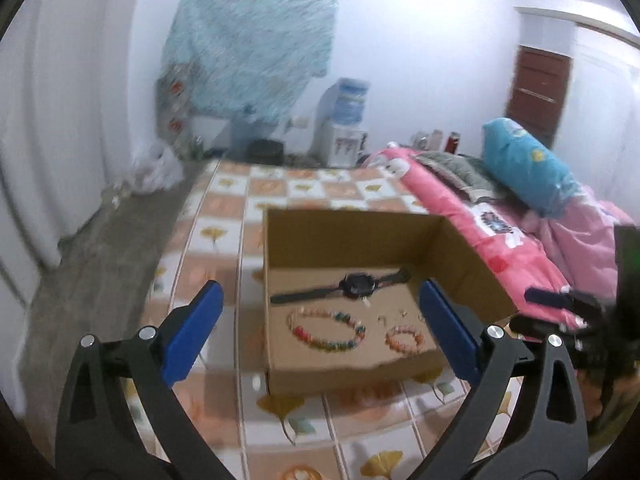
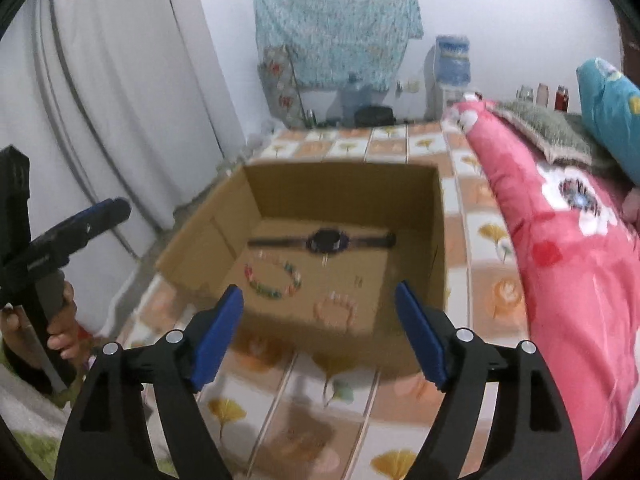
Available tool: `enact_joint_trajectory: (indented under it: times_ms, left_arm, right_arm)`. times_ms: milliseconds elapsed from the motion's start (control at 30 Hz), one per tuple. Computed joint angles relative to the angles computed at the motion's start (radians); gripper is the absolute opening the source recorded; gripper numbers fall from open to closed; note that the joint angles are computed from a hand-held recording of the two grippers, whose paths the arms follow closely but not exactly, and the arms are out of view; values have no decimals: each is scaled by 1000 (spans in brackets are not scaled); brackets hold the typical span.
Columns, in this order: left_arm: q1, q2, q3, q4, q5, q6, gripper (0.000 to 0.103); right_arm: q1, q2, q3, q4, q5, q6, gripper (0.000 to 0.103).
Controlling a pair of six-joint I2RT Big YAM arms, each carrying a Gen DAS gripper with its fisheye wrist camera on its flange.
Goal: Organize jewelry
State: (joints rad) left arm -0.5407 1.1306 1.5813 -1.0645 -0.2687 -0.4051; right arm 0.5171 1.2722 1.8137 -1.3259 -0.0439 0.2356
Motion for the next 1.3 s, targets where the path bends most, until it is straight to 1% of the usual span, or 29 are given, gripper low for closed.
enact_joint_trajectory:
  times_ms: [67,133,200,267,300,400,433,467,500,633,700,867,967,1067,1300]
  left_arm:
    - [-14,-9,-20,-12,-37,-28,95]
    - [-44,11,-8,-74,-144,-57,95]
    - [-54,20,-6,-94,-165,-61,95]
    - [-63,33,7,-129,-178,-82,95]
    - [-63,42,17,-154,-166,-94,95]
    - [-53,76,50,-237,-98,-124,95]
    - [-52,90,59,-267,-81,-142,95]
    - [-52,98,63,-284,-73,-151,95]
    - [-50,114,73,-315,-61,-168,95]
    - [-49,150,83,-381,-22,-213,95]
    - [-51,167,96,-416,-30,-221,95]
    - [-53,200,128,-466,-37,-239,95]
    - [-52,222,142,-487,-20,-239,95]
    - [-52,236,149,-501,0,-240,95]
    - [-51,256,163,-512,8,-238,95]
  right_arm:
    - [12,-7,-18,-18,15,26,81]
    - [23,-9,-33,-34,28,54,81]
    - [32,-2,-37,-62,48,85,81]
    - [39,9,-34,-88,66,101,82]
    - [40,16,-29,-101,72,105,82]
    - [43,26,-27,-118,88,118,82]
    - [44,28,-26,-122,96,129,83]
    - [43,30,-26,-127,101,139,86]
    - [42,33,-25,-131,102,150,87]
    - [40,53,-16,-160,111,185,89]
    - [40,66,-6,-177,120,191,89]
    - [27,91,10,-205,96,212,89]
    - [26,99,13,-206,84,211,89]
    - [33,108,18,-212,86,205,89]
    - [31,119,30,-222,83,210,89]
